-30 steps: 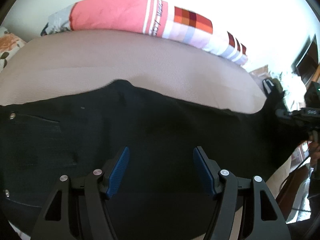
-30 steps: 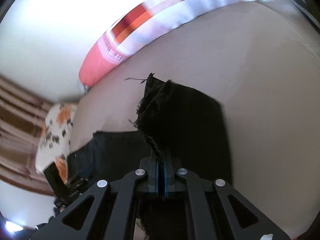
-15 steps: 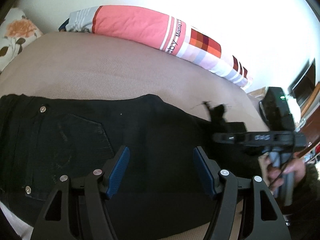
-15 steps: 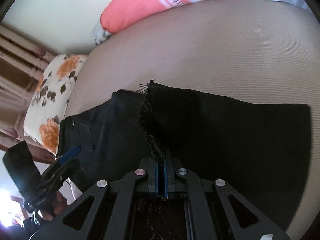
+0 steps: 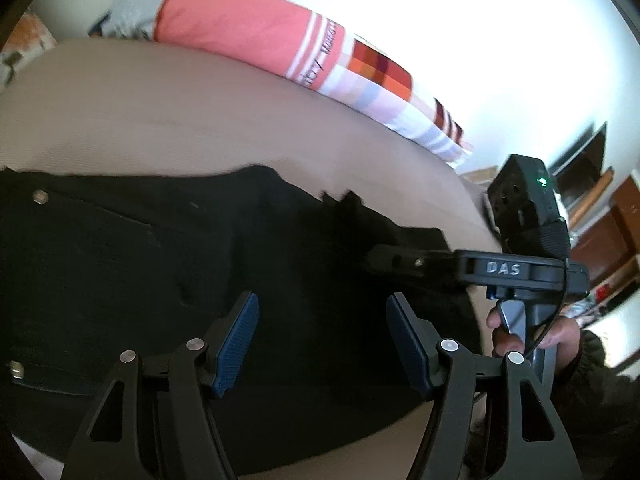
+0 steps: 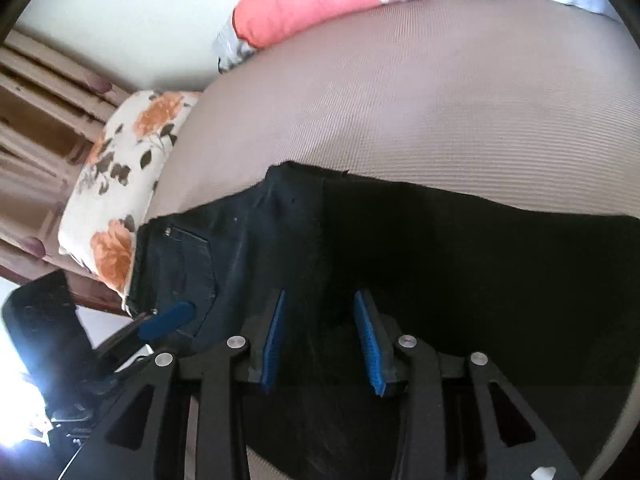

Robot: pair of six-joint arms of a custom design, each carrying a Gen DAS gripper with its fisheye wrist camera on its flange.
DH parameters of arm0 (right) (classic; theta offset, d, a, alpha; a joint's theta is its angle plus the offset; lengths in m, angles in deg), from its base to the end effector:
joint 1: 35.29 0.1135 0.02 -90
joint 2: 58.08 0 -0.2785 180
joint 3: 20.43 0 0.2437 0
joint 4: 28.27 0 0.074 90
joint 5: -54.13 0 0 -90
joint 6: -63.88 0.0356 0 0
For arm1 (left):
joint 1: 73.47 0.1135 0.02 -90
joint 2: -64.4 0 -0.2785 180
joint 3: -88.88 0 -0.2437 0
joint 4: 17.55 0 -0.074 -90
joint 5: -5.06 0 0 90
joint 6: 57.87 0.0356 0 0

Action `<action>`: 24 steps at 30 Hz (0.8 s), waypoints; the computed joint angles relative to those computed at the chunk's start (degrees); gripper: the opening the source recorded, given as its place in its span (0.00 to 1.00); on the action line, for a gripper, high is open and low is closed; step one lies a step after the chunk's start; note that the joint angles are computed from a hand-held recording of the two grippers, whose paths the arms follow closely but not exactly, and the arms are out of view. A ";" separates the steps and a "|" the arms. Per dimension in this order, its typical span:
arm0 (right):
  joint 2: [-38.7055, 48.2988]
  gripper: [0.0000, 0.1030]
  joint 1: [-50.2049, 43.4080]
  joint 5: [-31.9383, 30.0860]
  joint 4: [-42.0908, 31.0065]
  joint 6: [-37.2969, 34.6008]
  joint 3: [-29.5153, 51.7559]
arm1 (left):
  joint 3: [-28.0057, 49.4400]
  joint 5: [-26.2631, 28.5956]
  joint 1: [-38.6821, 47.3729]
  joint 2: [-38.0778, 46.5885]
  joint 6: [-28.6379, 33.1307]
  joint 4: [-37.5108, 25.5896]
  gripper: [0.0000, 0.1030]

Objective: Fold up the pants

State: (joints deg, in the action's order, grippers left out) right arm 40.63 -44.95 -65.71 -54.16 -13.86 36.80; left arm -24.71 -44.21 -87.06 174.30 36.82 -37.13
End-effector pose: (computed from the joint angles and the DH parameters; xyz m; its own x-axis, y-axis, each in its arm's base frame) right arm 0.2840 -0.0304 0.1306 -0.8983 0.3398 -0.2785 0.1510 0.8341 0.5305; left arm 0.3224 -0.1018 0.1176 -0.8257 0.2633 -0.4990 0.5346 0.6478 -0.5428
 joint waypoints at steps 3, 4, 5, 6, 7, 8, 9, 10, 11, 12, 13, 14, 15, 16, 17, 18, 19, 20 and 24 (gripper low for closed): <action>-4.91 0.40 -3.23 0.58 -0.66 -0.31 -3.34 | 3.55 3.34 -0.77 3.08 -0.15 -4.54 0.65; -6.02 0.40 -4.16 0.38 -0.75 -0.29 -4.25 | 4.88 4.06 -1.08 4.18 0.00 -6.00 0.64; -7.13 0.41 -5.49 -0.17 -1.01 -0.61 -5.23 | 6.45 4.60 -1.73 5.57 -0.40 -7.00 0.64; -8.29 0.43 -6.92 -0.72 -1.27 -0.64 -6.34 | 7.46 4.50 -2.25 6.41 -0.75 -7.44 0.62; -9.38 0.43 -8.14 -1.21 -1.17 -0.03 -7.51 | 8.50 4.34 -2.79 7.20 -0.87 -8.03 0.61; -10.24 0.43 -9.47 -1.92 -1.16 0.04 -8.50 | 10.40 4.33 -3.57 8.67 -0.77 -9.03 0.58; -11.02 0.44 -10.76 -2.53 -1.08 0.05 -9.42 | 11.45 4.25 -4.01 9.52 -0.88 -9.48 0.57; -11.78 0.44 -12.12 -3.01 -0.98 0.00 -10.32 | 12.69 3.86 -4.52 10.51 -1.09 -10.07 0.56; -12.35 0.44 -13.11 -3.38 -0.90 0.07 -10.96 | 14.57 3.20 -5.23 12.00 -1.28 -11.07 0.56; -12.84 0.44 -14.43 -4.65 -0.92 -0.37 -11.56 | 15.59 2.81 -5.63 12.84 -1.48 -11.47 0.55; -12.73 0.45 -15.06 -5.46 -1.31 -1.05 -11.53 | 17.13 1.61 -6.43 14.00 -1.98 -12.24 0.55; -12.72 0.45 -15.53 -5.83 -2.40 -1.87 -11.22 | 18.12 1.40 -6.75 14.84 -2.40 -12.68 0.55; -13.23 0.47 -16.05 -6.44 -3.75 -2.85 -11.00 | 18.92 1.90 -6.87 15.55 -2.63 -13.12 0.55; -13.75 0.52 -16.50 -7.47 -4.20 -3.57 -11.12 | 19.57 2.15 -6.94 16.09 -2.97 -13.55 0.55; -14.64 0.56 -16.87 -8.65 -4.77 -4.47 -11.35 | 19.78 2.78 -6.81 16.42 -3.64 -13.32 0.55; -15.55 0.64 -16.75 -9.26 -5.12 -4.98 -11.77 | 19.79 3.73 -6.59 16.60 -3.77 -13.07 0.55; -16.18 0.69 -16.56 -9.70 -5.46 -5.55 -12.08 | 19.79 4.25 -6.42 16.70 -3.86 -12.96 0.55; -16.60 0.69 -15.87 -10.06 -5.79 -5.96 -12.30 | 19.84 4.09 -6.33 16.75 -4.05 -12.98 0.55; -17.19 0.69 -13.91 -9.57 -5.89 -6.31 -12.94 | 20.97 5.49 -5.97 17.70 -3.33 -14.92 0.55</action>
